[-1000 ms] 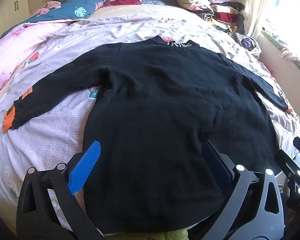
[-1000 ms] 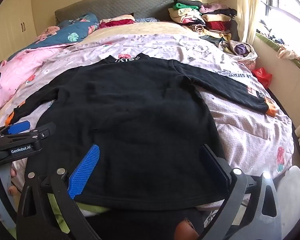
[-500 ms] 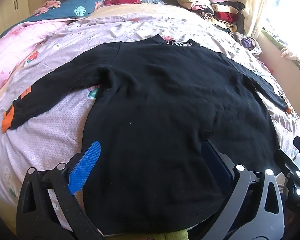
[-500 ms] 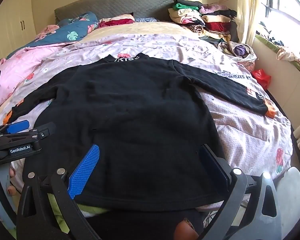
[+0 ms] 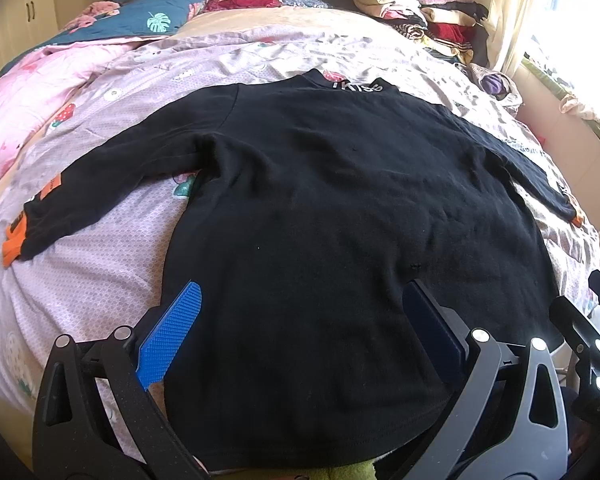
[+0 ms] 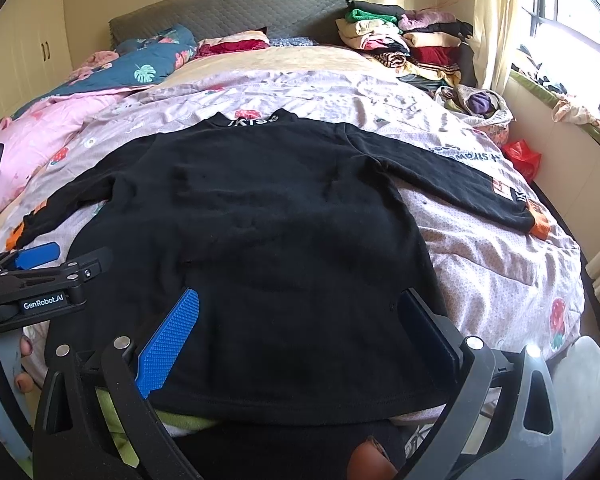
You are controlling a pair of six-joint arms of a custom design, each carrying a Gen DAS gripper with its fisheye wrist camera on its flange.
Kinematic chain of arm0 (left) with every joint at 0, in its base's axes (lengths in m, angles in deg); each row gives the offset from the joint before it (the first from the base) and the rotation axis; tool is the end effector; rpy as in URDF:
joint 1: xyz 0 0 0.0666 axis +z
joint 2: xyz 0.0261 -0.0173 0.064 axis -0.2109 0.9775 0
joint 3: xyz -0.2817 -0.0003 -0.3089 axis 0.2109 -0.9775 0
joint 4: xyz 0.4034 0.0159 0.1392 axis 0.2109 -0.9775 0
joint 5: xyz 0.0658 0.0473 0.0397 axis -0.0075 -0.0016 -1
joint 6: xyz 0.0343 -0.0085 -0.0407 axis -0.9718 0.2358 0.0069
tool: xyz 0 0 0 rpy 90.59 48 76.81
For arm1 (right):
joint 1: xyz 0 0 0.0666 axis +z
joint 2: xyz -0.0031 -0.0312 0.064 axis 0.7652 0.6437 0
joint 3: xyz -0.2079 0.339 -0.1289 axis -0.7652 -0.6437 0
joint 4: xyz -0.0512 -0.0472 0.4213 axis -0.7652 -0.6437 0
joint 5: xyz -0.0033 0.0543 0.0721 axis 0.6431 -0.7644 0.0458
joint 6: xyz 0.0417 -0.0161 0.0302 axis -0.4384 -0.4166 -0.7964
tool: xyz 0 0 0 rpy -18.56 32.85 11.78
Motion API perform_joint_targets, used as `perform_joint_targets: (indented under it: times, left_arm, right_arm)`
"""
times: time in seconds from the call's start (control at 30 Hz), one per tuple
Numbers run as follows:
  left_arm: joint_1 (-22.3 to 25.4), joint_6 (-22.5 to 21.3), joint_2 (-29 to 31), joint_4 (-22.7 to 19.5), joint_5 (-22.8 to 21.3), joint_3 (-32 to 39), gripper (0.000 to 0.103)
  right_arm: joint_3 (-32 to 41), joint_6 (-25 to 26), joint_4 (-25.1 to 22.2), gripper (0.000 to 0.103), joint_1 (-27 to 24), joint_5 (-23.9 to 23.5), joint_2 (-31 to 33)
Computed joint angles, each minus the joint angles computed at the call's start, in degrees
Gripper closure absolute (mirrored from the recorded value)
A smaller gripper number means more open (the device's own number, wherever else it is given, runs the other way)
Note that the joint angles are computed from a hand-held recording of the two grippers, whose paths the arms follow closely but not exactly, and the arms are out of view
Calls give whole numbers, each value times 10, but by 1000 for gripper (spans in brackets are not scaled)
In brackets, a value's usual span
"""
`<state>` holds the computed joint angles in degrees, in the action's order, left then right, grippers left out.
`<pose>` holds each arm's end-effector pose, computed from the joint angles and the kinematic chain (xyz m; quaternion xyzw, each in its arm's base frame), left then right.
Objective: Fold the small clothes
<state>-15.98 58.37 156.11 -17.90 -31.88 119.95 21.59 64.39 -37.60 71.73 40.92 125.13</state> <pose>0.6140 -0.0376 0.3131 -0.1186 0.9438 -0.0031 0.3085 0.5804 0.2292 0.3425 -0.1353 0.9249 0.0480 0.3521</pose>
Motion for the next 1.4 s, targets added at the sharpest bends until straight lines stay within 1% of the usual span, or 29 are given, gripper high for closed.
perform_joint_targets:
  times: [0.87,1.4]
  left_arm:
    - [-1,0,0,-1,5,4,8]
    - [8,-5,16,-11,8,30,8]
  right_arm:
    - [7,4,0,4,1,1,4]
    - [31,2,-15,4,3,0,20]
